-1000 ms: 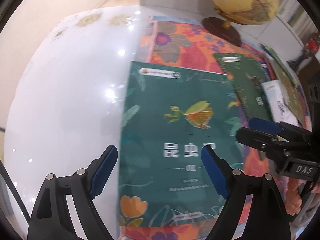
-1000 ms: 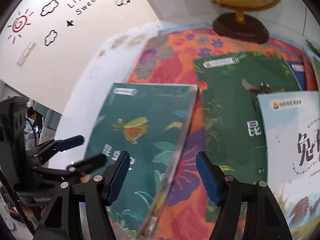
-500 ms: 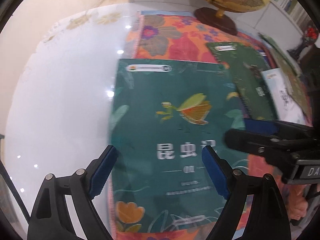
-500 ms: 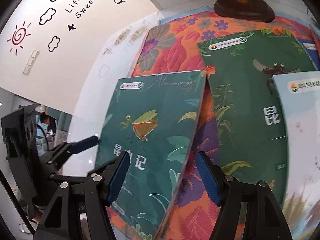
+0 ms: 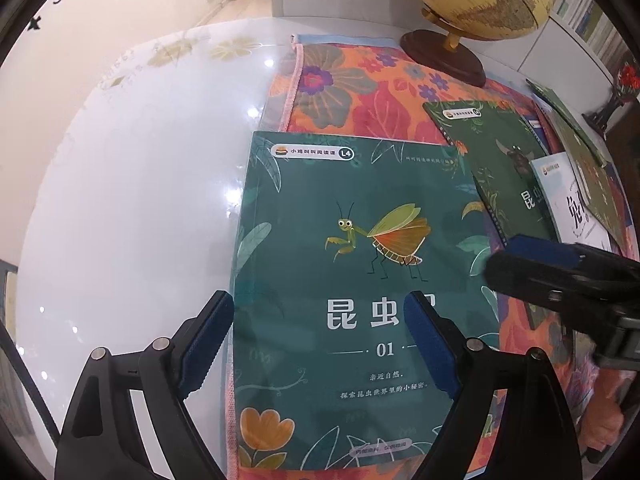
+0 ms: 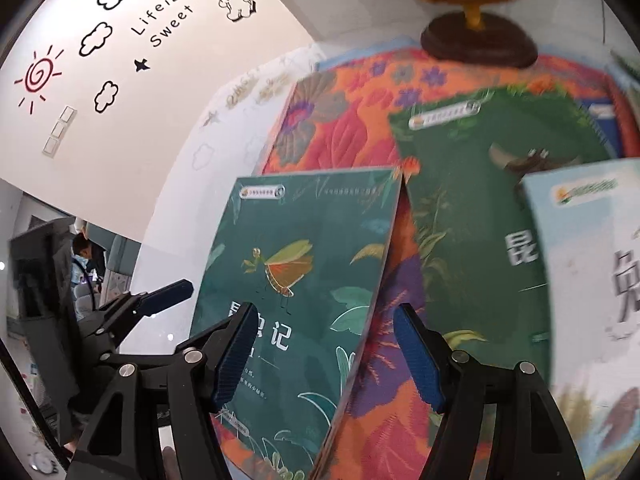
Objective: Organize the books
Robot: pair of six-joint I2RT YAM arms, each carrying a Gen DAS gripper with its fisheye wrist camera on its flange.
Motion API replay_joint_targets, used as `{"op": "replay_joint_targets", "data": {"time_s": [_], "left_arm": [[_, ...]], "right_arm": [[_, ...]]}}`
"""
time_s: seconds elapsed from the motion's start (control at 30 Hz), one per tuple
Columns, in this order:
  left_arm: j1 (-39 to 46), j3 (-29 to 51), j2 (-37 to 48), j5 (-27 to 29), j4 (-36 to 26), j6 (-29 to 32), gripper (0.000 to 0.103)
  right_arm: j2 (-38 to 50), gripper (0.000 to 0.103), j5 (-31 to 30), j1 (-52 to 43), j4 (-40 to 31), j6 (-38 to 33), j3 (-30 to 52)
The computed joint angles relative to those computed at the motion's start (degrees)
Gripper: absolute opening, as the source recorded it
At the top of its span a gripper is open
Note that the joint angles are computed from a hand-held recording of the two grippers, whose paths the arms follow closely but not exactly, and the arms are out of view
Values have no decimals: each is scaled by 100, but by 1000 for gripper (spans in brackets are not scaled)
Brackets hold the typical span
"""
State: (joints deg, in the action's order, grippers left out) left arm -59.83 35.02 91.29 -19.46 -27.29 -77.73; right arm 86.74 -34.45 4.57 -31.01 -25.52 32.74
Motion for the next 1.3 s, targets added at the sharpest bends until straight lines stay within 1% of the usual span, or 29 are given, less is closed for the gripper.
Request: {"op": "replay_joint_targets", "data": {"time_s": [0.1,0.2,0.23,0.27,0.37,0.43,0.47,0.5,0.53,0.67,0.73,0.8,0.83,0.87,0.9,0.93,1.0,1.03,1.07,1.1,1.13,1.17,1.2,1.23,1.27,1.3], "left_arm": [[-85,180,19,-250,-171,-162,85],[-209,250,-265,-425,-126,-501,85],[-242,434,-232,-439,-276,-735,85],[-312,570,-225,-518,-293,-786,85],[-429,1430,280,-747,-523,-650,87],[-354,2106,794,-759,-556,-343,87],[-293,2420,1046,-700,-520,-188,87],[-171,2846,1411,-550,-424,47,87],[-95,3131,1663,-438,-363,157,87],[135,4475,2761,8,-318,436,87],[207,5340,3382,217,-445,554,87],[236,6210,3960,362,-826,596,87],[260,6603,4225,428,-1073,576,87],[291,6967,4479,520,-1300,542,87],[312,7117,4643,616,-1298,473,87],[322,7145,4706,656,-1233,440,87],[343,7206,4773,670,-1258,566,87],[348,7144,4737,647,-1212,589,87],[359,6933,4613,637,-1077,560,87],[378,6676,4464,649,-897,520,87],[402,6514,4370,670,-780,507,87],[428,6308,4250,697,-663,468,87],[465,6152,4152,713,-612,417,87],[500,6062,4090,705,-609,368,87],[524,5952,4017,674,-610,302,87],[550,5736,3881,631,-571,202,87]], "right_arm": [[-308,69,-185,-563,-641,-624,181],[-261,69,-152,-1338,-1294,-1477,568],[-185,69,-102,-1646,-1480,-1764,764],[22,69,-102,-2118,-1717,-2140,1091],[793,69,-258,-3139,-2144,-2631,2021],[1431,69,-261,-3801,-2079,-2606,2712],[1645,69,-274,-4013,-2023,-2588,2927],[1962,69,-237,-4179,-1973,-2446,3276],[2332,69,-59,-4290,-1993,-2268,3737],[3312,69,56,-4668,-2298,-2192,5081],[3825,69,199,-4811,-2512,-2066,5746],[4358,69,415,-4909,-2597,-1806,6345],[4582,70,421,-4946,-2645,-1757,6590],[4685,70,219,-5008,-2738,-1848,6745],[4749,70,184,-5025,-2868,-1892,6858],[4736,70,234,-5008,-2890,-1888,6856],[4394,71,469,-4878,-2432,-2004,6288],[4180,72,623,-4831,-2248,-2194,5977],[3960,81,790,-4731,-2108,-2433,5652],[3828,85,880,-4654,-2227,-2788,5465],[3797,86,874,-4635,-2510,-3166,5450],[3863,85,701,-4640,-3211,-3844,5588],[4153,84,533,-4668,-4276,-4642,5968],[4385,78,488,-4674,-5156,-5361,6208],[4335,75,530,-4664,-5529,-5878,6160],[3998,75,446,-4674,-5240,-6003,5824]]}}
